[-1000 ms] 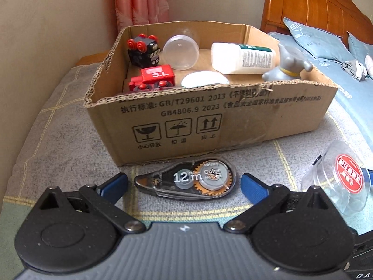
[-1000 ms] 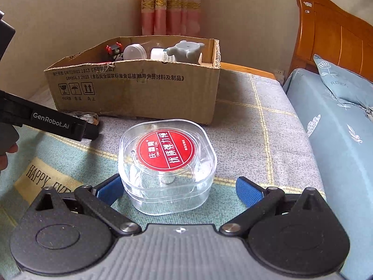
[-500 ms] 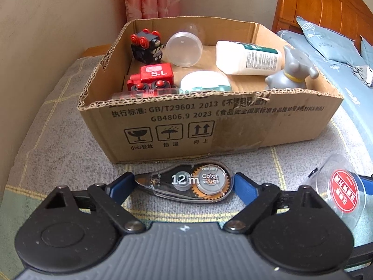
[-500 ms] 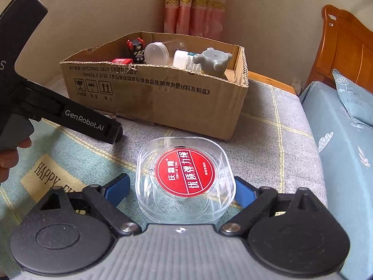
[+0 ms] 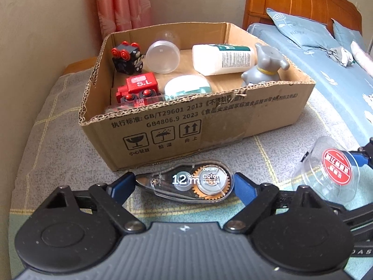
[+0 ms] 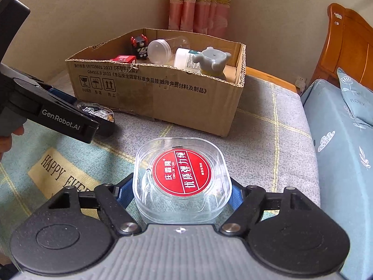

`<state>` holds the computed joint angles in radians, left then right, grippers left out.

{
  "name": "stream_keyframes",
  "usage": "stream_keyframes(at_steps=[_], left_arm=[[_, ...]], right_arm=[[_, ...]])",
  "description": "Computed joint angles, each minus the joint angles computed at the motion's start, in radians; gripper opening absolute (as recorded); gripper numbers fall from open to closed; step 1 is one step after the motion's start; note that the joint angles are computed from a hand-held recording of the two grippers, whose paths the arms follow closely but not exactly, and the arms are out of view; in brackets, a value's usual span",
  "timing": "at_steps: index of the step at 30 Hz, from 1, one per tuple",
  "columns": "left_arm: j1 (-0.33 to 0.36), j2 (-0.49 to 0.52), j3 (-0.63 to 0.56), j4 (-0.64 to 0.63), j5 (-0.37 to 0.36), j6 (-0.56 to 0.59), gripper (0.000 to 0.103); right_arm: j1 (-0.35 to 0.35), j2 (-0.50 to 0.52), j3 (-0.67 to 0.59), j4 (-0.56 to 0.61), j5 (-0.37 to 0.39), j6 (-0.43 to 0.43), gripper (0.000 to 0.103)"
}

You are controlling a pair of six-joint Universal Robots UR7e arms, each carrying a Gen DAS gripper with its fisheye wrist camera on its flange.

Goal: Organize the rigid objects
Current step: 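Carry the tape and container into the box and open both grippers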

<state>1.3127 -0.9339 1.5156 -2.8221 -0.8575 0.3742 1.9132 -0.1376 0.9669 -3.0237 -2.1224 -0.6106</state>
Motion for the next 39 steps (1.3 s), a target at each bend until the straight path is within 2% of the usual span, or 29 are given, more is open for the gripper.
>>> stream_keyframes(at_steps=[6,12,17,24,28,32,39], left_arm=[[-0.026,-0.066,0.029,0.062,-0.046,0.039,0.089],[-0.053,-0.087,0.001,0.072,-0.083,0.096,0.089],[-0.057,-0.039,-0.097,0.07,-0.116,0.157,0.09],[-0.038,0.101,-0.303,0.098,-0.091,0.21,0.09],[-0.025,0.158,-0.362,0.033,-0.081,0.265,0.092],[-0.019,0.149,-0.341,-0.006,-0.078,0.273,0.096],[-0.025,0.033,-0.156,-0.16,-0.103,0.274,0.102]], right_arm=[[0.005,-0.04,0.035,0.011,0.026,-0.032,0.081],[0.011,-0.08,0.051,0.034,0.066,-0.044,0.081],[0.022,-0.084,0.029,0.031,0.081,-0.068,0.081],[0.037,-0.072,-0.016,0.024,0.074,-0.104,0.081],[0.04,-0.064,-0.04,0.033,0.064,-0.098,0.081],[0.044,-0.056,-0.062,0.044,0.059,-0.097,0.081],[0.051,-0.024,-0.161,0.105,0.075,-0.082,0.081]])
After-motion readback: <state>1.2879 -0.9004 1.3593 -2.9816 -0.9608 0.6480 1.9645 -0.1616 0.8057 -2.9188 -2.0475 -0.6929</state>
